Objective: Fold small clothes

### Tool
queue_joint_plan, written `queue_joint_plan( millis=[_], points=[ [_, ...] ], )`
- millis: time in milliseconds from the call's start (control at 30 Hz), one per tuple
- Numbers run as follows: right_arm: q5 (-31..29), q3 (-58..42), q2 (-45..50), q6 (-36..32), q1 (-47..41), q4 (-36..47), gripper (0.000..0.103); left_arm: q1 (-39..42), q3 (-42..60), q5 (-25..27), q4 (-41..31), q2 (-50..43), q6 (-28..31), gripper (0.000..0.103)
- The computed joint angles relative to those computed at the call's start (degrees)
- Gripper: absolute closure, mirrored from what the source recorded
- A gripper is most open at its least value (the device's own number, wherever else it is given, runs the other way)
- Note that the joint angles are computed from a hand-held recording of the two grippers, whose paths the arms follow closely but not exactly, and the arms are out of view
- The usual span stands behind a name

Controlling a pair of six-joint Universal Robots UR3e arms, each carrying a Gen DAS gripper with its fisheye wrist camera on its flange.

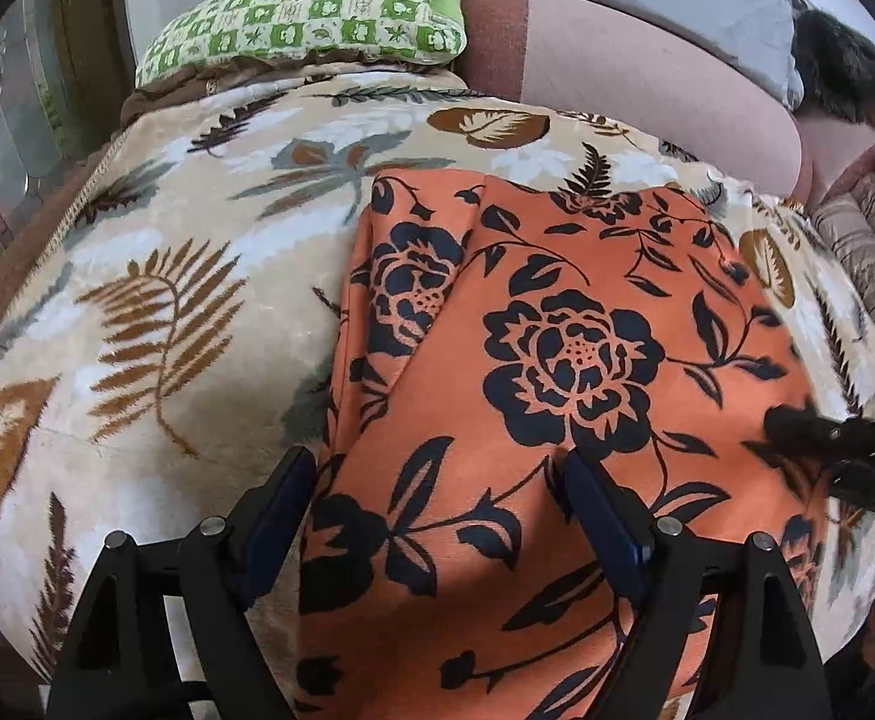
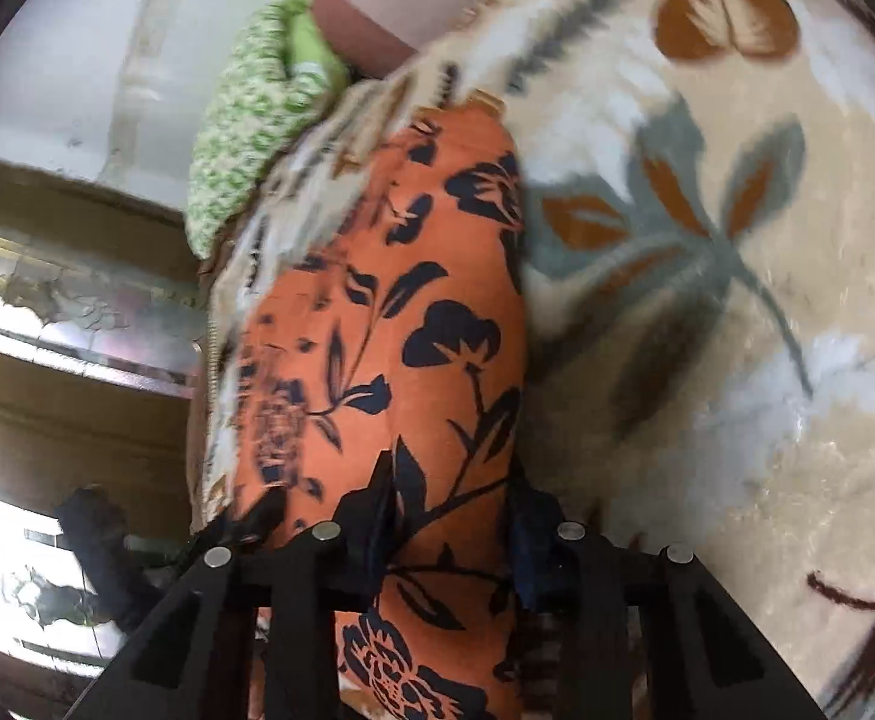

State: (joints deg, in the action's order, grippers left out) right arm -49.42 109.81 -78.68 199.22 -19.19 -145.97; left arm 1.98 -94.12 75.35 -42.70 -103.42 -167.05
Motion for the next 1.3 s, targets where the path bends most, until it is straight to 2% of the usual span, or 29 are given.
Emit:
queue_joint_plan(
  millis=[33, 67, 267, 333, 400, 433, 467, 567, 633, 667, 733, 800, 933, 1000, 1067, 1133, 1300],
  points=[
    [-1.0, -1.1, 1.6, -0.3, 0.3, 2.3, 0.057, 0.2, 0.5, -0.4, -1.0, -0.3, -0.3, 0.017],
    [1.5, 0.3, 2.8, 0.3, -0.9, 1.6, 0.047, 0.0, 0.8, 0.0, -1.3, -0.4, -0.6, 0.017],
    [3.7, 4.4, -7.3, -3.5, -3.4, 5.4, 0.04, 0.4, -0.1, -0.5, -0.6, -0.1, 0.0, 0.017],
    [4.5, 6.6, -8.2, -3.5, -3.6, 6.3, 0.037, 0.4, 0.1, -0.6, -0.7, -0.4, -0.3, 0.017],
    [5.3, 7.8, -7.0, -6.5, -3.3, 8.4, 0.038, 0.5, 0.0, -0.7, -0.4, -0.7, -0.1, 0.017],
    [6.2, 8.6, -6.4, -7.8, -3.7, 7.3, 0.04, 0.6, 0.1, -0.8, -0.6, -0.8, 0.1, 0.017],
    [6.6, 9.2, -6.8, -8.7, -3.6, 7.0, 0.065, 0.8, 0.1, -1.0, -0.7, -0.8, 0.1, 0.017],
    [4.8, 10.3, -10.8, -8.1, -3.4, 6.3, 0.073, 1.4, -0.3, -1.8, -0.6, -0.7, 0.0, 0.017],
    [4.1, 11.1, -8.6, -7.3, -3.7, 6.3, 0.073, 1.5, 0.2, -2.4, -1.5, -1.0, 0.2, 0.016],
    [5.9, 13.1, -6.6, -6.8, -4.8, 5.0, 0.074, 1.4, 0.7, -2.3, -2.5, -1.0, 0.1, 0.016],
    [9.5, 15.2, -8.4, -7.7, -7.2, 5.6, 0.068, 2.3, -1.3, -3.3, -1.4, 2.1, 0.6, 0.016],
    [4.6, 12.4, -12.2, -8.4, -5.5, 9.7, 0.045, 5.6, -5.2, -7.1, 0.1, 6.6, 2.1, 0.016],
    [-3.3, 9.6, -20.5, -7.9, -5.1, 10.9, 0.044, 18.5, -12.3, -17.6, -8.1, 15.4, 5.5, 0.016],
    [-7.3, 4.7, -19.0, -7.3, -1.2, 8.5, 0.043, 25.2, -12.8, -23.2, -17.9, 16.2, 7.5, 0.016],
    [-8.1, -1.8, -14.4, -7.4, 2.0, 8.8, 0.043, 30.3, -11.4, -30.7, -30.7, 14.5, 13.2, 0.016],
    [-8.1, -6.6, -9.6, -7.7, 5.4, 8.3, 0.043, 31.7, -11.3, -32.0, -34.6, 13.2, 14.2, 0.017],
    [-9.0, -10.3, -4.4, -8.0, 8.5, 8.6, 0.043, 28.7, -11.2, -32.0, -35.2, 12.8, 15.9, 0.018]
  ],
)
